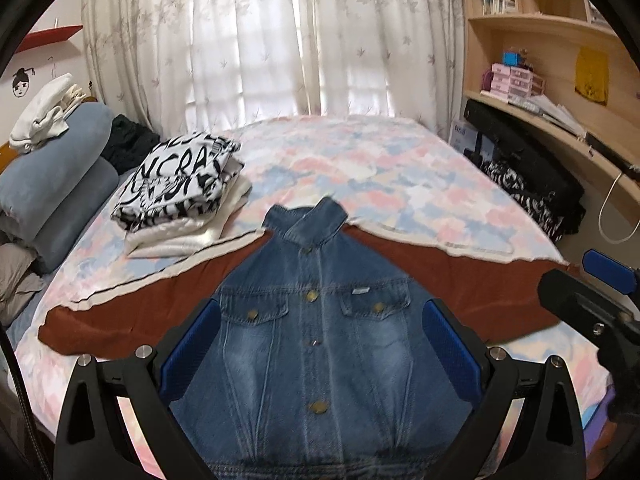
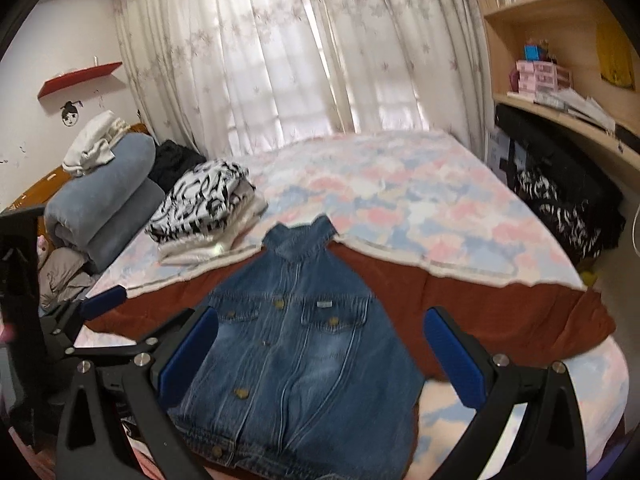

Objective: Fold large clothes
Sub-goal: 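Move the right tool to the brown sleeve cuff and grasp it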

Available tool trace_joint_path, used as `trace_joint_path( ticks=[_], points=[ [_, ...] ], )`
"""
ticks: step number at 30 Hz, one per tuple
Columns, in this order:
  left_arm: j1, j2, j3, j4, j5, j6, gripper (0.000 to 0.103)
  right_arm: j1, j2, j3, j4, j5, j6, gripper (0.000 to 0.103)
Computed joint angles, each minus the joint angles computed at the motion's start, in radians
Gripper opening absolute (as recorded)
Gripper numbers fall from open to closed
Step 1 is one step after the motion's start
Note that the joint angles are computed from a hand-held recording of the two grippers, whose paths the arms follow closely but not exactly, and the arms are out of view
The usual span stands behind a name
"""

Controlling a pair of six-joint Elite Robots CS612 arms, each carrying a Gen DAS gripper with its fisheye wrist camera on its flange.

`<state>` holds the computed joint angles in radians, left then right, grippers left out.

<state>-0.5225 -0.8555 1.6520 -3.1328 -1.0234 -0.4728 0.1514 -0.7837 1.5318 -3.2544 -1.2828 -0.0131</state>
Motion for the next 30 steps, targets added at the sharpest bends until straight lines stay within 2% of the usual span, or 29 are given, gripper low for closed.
trace_joint_path(
  ticks=[3, 5, 9, 11, 13, 17, 23, 27, 30],
  points=[
    [0.003, 0.002, -0.025, -0.016, 0.003, 0.017, 0.100, -0.012, -0.007, -0.007, -0.042, 0.028, -0.003, 0.103],
    [0.002, 0.007, -0.049, -0.025, 0.020, 0.034, 0.100, -0.017, -0.011, -0.006, -0.101, 0.004, -0.004, 0.103],
    [-0.002, 0.034, -0.110, -0.095, 0.037, 0.107, 0.100, -0.013, -0.009, -0.011, -0.281, -0.158, -0.009, 0.103],
    [-0.005, 0.054, -0.147, -0.144, 0.029, 0.154, 0.100, -0.018, 0.000, -0.020, -0.355, -0.206, -0.010, 0.103],
    [-0.008, 0.068, -0.183, -0.153, 0.027, 0.177, 0.100, -0.027, 0.005, -0.029, -0.399, -0.246, -0.024, 0.103],
    [-0.009, 0.111, -0.272, -0.152, -0.023, 0.193, 0.102, -0.056, 0.007, -0.057, -0.337, -0.274, -0.041, 0.103],
    [0.001, 0.208, -0.450, 0.009, -0.121, 0.124, 0.102, -0.097, 0.030, -0.096, -0.207, -0.323, -0.041, 0.103],
    [0.004, 0.283, -0.560, 0.166, -0.181, 0.066, 0.102, -0.141, 0.054, -0.119, -0.094, -0.297, 0.051, 0.103],
    [0.009, 0.342, -0.631, 0.250, -0.250, 0.035, 0.102, -0.177, 0.077, -0.139, -0.001, -0.235, 0.123, 0.103]
  ],
)
